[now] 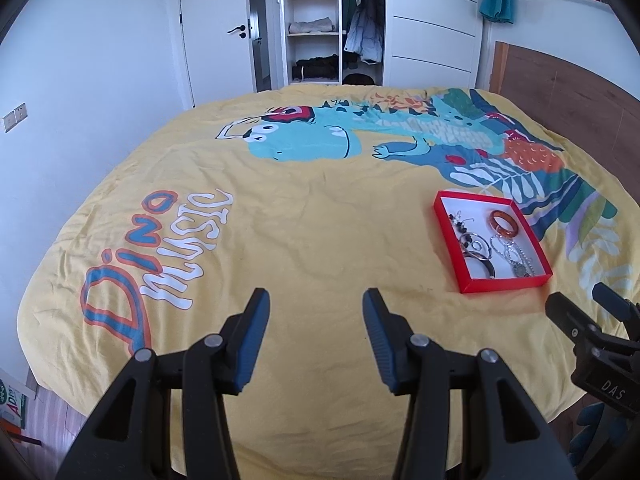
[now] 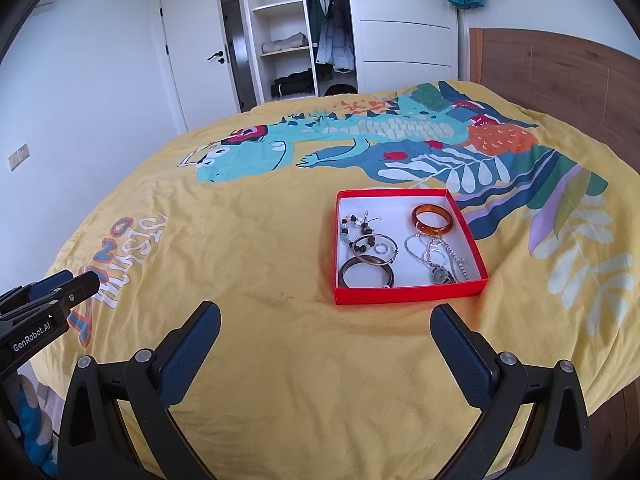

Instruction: Organize jewelry

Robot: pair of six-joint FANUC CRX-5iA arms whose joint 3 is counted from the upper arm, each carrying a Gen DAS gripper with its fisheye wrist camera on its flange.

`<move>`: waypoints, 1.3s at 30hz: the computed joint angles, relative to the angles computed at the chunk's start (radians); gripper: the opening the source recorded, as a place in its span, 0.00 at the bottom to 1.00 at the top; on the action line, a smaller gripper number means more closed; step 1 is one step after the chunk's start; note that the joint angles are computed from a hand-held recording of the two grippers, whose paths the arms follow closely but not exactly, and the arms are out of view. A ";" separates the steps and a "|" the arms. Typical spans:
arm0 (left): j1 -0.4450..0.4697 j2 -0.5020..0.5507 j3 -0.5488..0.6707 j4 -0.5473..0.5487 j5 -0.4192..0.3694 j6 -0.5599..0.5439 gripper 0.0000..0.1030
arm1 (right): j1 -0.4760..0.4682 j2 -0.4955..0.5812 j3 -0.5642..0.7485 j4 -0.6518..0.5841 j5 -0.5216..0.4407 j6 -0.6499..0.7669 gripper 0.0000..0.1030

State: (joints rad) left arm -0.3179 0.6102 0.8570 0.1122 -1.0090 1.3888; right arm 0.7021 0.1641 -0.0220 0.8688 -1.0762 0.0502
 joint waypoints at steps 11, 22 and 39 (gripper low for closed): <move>0.004 -0.002 -0.003 0.004 0.001 -0.005 0.45 | 0.016 0.005 0.010 0.007 -0.015 0.006 1.00; 0.003 -0.001 -0.001 0.002 -0.001 -0.003 0.45 | 0.012 0.004 0.008 0.004 -0.013 0.008 1.00; 0.002 0.000 0.001 0.001 -0.001 -0.002 0.45 | 0.010 0.005 0.011 0.003 -0.011 0.012 1.00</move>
State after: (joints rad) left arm -0.3157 0.6098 0.8576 0.1134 -1.0102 1.3867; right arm 0.7124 0.1696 -0.0110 0.8716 -1.0871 0.0619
